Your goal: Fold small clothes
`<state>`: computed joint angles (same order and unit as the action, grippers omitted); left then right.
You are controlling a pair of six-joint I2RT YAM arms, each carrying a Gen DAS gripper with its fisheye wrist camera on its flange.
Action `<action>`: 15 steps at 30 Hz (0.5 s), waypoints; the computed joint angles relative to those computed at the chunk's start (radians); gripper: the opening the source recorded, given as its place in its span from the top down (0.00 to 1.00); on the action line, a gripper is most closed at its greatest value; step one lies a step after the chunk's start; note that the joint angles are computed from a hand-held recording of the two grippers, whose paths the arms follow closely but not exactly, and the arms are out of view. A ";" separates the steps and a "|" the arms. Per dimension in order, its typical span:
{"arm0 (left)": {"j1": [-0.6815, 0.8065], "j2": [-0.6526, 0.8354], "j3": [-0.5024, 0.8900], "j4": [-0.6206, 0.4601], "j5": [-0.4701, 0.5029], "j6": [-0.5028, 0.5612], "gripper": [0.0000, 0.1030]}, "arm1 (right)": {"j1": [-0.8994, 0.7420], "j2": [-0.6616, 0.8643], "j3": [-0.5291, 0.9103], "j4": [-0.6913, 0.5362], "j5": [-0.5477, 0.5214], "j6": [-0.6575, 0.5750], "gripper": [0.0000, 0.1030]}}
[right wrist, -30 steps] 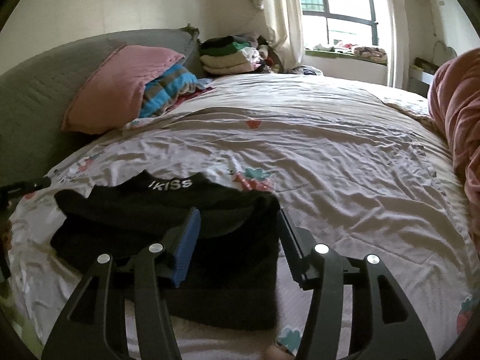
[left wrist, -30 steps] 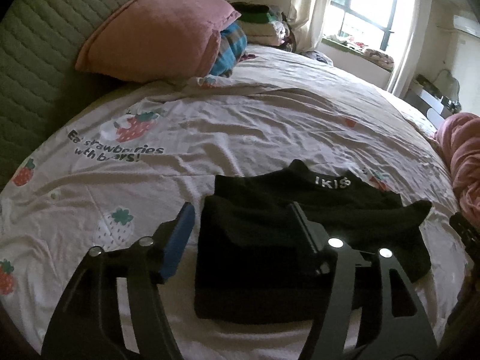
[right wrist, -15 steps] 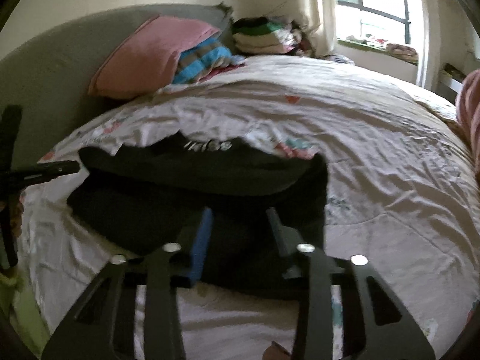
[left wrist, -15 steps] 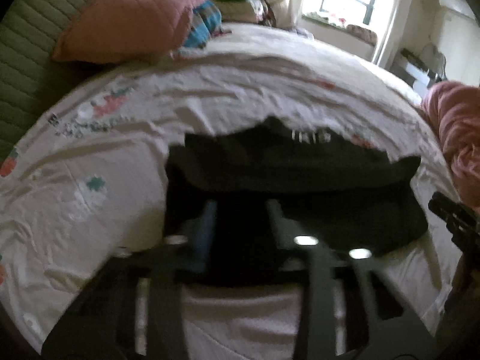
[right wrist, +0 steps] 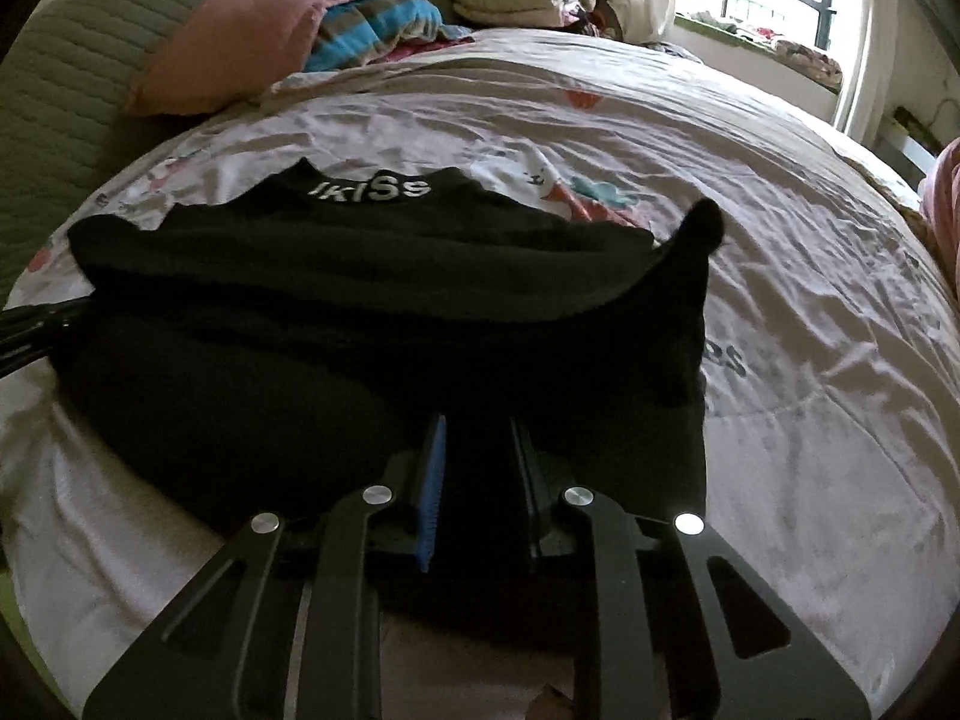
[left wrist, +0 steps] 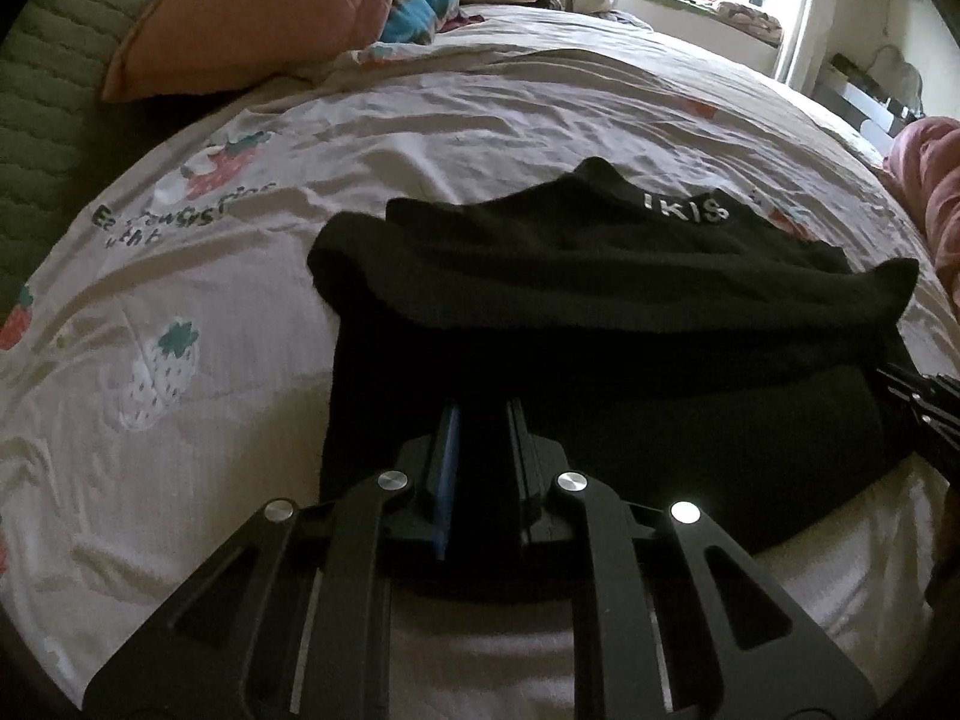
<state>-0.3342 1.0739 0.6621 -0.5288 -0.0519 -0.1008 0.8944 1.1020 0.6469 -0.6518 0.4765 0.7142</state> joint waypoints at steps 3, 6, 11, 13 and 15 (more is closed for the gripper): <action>-0.002 0.048 0.020 0.025 -0.012 0.002 0.92 | -0.056 0.043 0.014 0.051 -0.022 -0.061 0.81; 0.003 0.100 0.042 0.047 -0.013 0.005 0.92 | -0.105 0.070 0.019 0.105 -0.042 -0.106 0.81; 0.004 0.171 0.075 0.078 -0.021 0.003 0.92 | -0.182 0.100 0.028 0.181 -0.078 -0.155 0.81; 0.000 0.198 0.095 0.087 -0.028 0.004 0.92 | -0.217 0.105 0.023 0.226 -0.093 -0.184 0.81; 0.011 0.219 0.111 0.096 -0.017 -0.005 0.92 | -0.246 0.106 0.011 0.272 -0.109 -0.208 0.81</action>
<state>-0.3233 1.2930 0.7735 -0.4327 -0.0689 -0.1061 0.6487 1.2083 0.6581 -0.3795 0.3672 0.5065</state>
